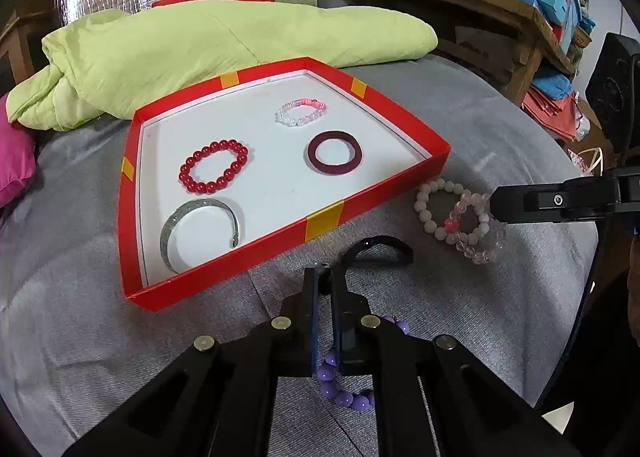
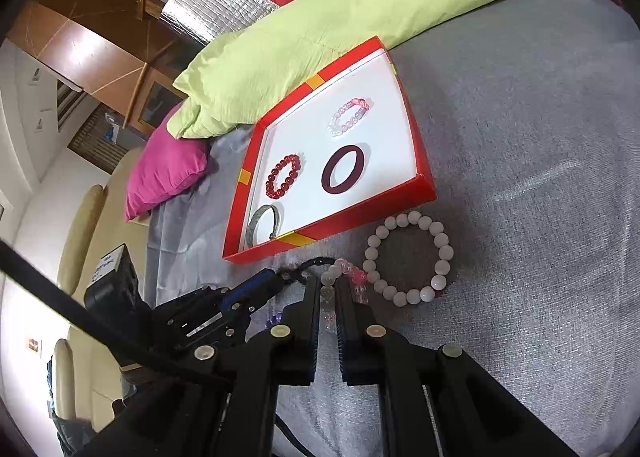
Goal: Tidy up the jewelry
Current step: 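Grasp the black hair tie with the left tool while the right tool grasps the pink-white bead bracelet, then carry the hair tie and bead bracelet into the tray and release both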
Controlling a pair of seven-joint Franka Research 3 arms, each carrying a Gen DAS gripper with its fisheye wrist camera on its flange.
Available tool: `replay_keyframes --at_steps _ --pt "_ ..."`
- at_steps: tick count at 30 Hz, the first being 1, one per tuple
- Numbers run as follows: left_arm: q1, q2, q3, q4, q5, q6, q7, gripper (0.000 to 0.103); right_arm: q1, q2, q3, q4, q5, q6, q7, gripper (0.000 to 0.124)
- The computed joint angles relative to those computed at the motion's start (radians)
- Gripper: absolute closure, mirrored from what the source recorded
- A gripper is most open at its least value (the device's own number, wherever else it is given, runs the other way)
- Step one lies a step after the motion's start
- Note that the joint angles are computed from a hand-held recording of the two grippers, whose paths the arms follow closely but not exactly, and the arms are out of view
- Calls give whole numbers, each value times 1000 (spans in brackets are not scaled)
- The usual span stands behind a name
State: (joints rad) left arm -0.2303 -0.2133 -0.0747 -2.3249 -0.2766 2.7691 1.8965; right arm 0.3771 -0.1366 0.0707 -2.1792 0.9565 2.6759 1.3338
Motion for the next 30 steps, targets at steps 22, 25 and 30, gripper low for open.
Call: replay_keyframes --at_steps 22,25,30 --pt "-17 21 -6 2 37 43 23 50 2 -2 -1 0 8 8 -1 116" --pt "-14 53 -3 30 8 22 27 64 1 -2 0 -1 3 12 1 116" --pt "15 68 -27 40 17 10 7 80 0 -3 1 -2 -9 23 6 116"
